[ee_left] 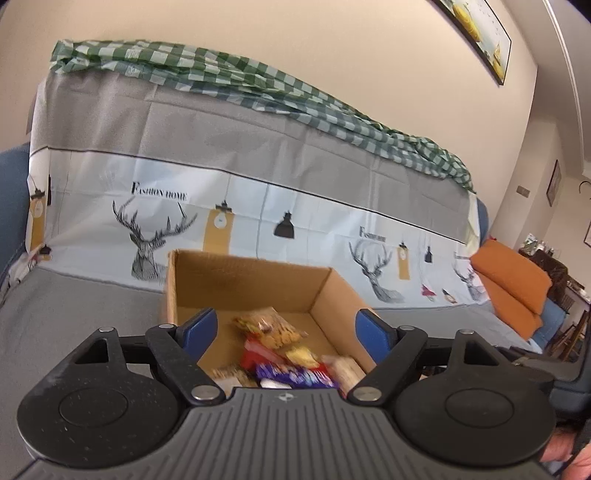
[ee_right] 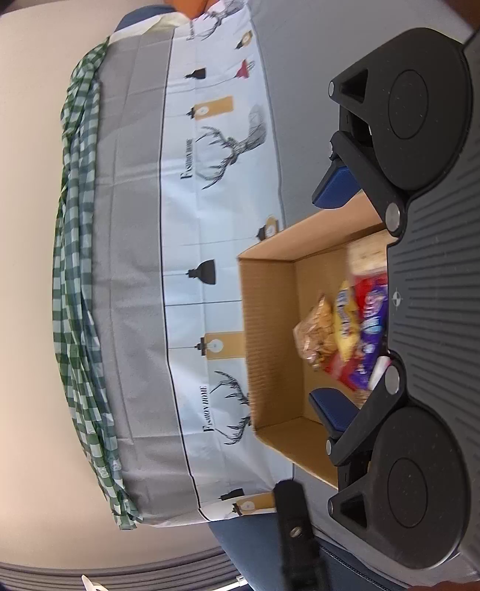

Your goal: Organize snacks

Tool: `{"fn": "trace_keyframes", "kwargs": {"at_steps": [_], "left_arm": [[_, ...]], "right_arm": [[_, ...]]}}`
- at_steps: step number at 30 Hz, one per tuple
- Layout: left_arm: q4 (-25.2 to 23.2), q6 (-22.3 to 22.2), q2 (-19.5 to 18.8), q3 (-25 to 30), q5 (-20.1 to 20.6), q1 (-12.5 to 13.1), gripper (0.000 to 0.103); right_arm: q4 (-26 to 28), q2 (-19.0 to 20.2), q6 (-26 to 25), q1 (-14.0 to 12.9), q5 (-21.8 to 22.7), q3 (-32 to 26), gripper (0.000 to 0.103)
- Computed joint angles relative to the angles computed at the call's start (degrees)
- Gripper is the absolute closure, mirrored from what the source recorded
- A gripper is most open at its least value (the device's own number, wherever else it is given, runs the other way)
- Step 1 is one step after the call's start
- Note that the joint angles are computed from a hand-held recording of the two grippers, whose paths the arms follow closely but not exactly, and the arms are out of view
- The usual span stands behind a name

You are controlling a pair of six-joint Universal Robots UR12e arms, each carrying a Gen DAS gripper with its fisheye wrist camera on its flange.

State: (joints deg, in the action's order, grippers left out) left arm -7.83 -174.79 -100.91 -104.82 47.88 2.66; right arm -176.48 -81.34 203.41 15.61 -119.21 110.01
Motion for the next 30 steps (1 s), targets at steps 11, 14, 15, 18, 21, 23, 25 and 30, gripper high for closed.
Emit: {"fn": "trace_keyframes", "kwargs": {"at_steps": [11,14,15,18,21,23,25,30], "left_arm": [[-16.3,5.4,5.3,-3.4,16.2,-2.3,0.001],[-14.7,6.3,4.4,-3.1,17.3,-2.7,0.001],[-15.2,6.2,4.1,-2.7,17.4,-2.9,0.001],[-15.7,5.2,3.7,-2.3,17.5,-3.0,0.001],[-15.3,5.0,3.6,-2.2,17.4,-3.2,0.001],[-15.0,4.9,3.6,-2.3,17.5,-3.3,0.001],[-15.2,4.8,3.6,-2.3,17.5,-3.3,0.001],[-15.7,4.4,3.6,-2.1,17.2,-3.3,0.001]], "right_arm": [[9.1,-3.0,4.2,1.4,0.2,2.2,0.001],[9.1,-2.6,2.7,1.5,0.1,2.0,0.001],[9.3,-2.5,2.5,1.4,0.5,2.0,0.001],[9.6,-2.1,1.9,1.5,0.4,1.7,0.001],[9.3,-2.0,1.7,1.4,0.7,1.6,0.001],[9.4,-1.9,1.4,1.3,0.8,1.5,0.001],[9.1,-1.9,0.9,1.4,0.7,1.5,0.001],[8.8,-1.6,-0.2,1.6,0.4,1.3,0.001]]}}
